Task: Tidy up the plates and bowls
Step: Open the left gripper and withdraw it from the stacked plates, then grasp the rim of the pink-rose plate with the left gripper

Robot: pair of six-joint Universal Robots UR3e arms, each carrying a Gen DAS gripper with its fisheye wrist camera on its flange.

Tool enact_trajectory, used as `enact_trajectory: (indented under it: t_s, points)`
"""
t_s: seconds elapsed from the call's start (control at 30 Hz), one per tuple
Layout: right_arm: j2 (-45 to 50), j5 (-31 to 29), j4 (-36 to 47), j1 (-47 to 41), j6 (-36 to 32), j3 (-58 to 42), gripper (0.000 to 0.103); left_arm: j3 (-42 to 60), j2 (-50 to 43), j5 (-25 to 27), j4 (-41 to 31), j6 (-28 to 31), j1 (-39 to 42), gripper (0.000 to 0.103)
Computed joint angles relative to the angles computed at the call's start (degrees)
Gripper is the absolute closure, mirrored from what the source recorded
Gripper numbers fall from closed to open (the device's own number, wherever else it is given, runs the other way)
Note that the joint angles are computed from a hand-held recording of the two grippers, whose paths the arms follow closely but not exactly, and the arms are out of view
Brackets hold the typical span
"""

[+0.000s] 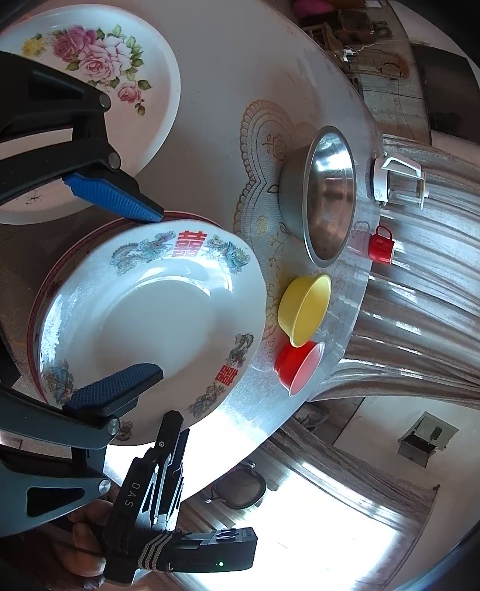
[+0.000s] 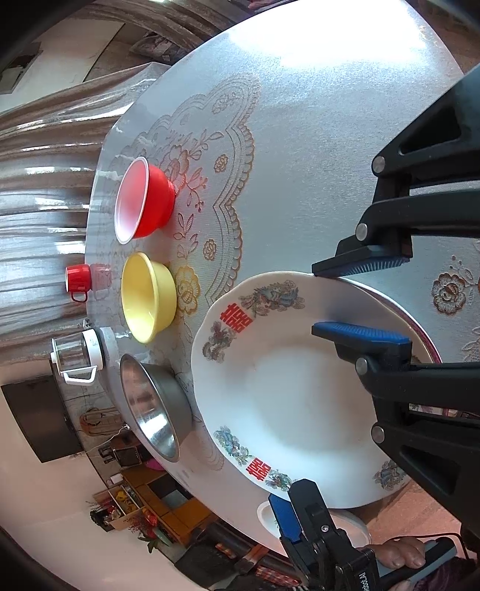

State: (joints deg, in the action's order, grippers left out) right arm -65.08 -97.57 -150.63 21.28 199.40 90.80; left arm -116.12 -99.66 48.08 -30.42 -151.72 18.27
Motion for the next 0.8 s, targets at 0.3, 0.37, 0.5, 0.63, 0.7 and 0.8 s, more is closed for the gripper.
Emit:
enact_trajectory:
  t_s: [0.3,0.37,0.5,0.63,0.7,0.8]
  points:
    - [-1.08,0.29,-0.07,-0.06,0.69,1.47,0.078,-1.88,1.10,-0.91,0.33,0.20,0.47,0.025]
    - [-0.94,0.11,0.09,0.18,1.04,1.31,0.076,-2.03,1.26,-0.87,0.21,0.35,0.57,0.025]
    - [-1.04,-0.54,0.26,0.64,1.60,1.34,0.076,-3.63,2.62,-1.09,1.37,0.08,1.96,0.025]
    - [-2.13,-2.07,-1.17,0.65,2.74,2.40,0.074,-5.50,5.31,-2.64,0.71,0.37,5.14,0.024]
    - [-2.80,-3.28,-1.95,0.81,3.50,2.85,0.074,-6.46,6.87,-2.99,0.65,0.63,6.91,0.024]
    - [-4.12,-2.24,-5.44,0.58,3.65,4.64,0.074,-7.42,8.97,-3.33,-0.47,1.56,9.71,0.024]
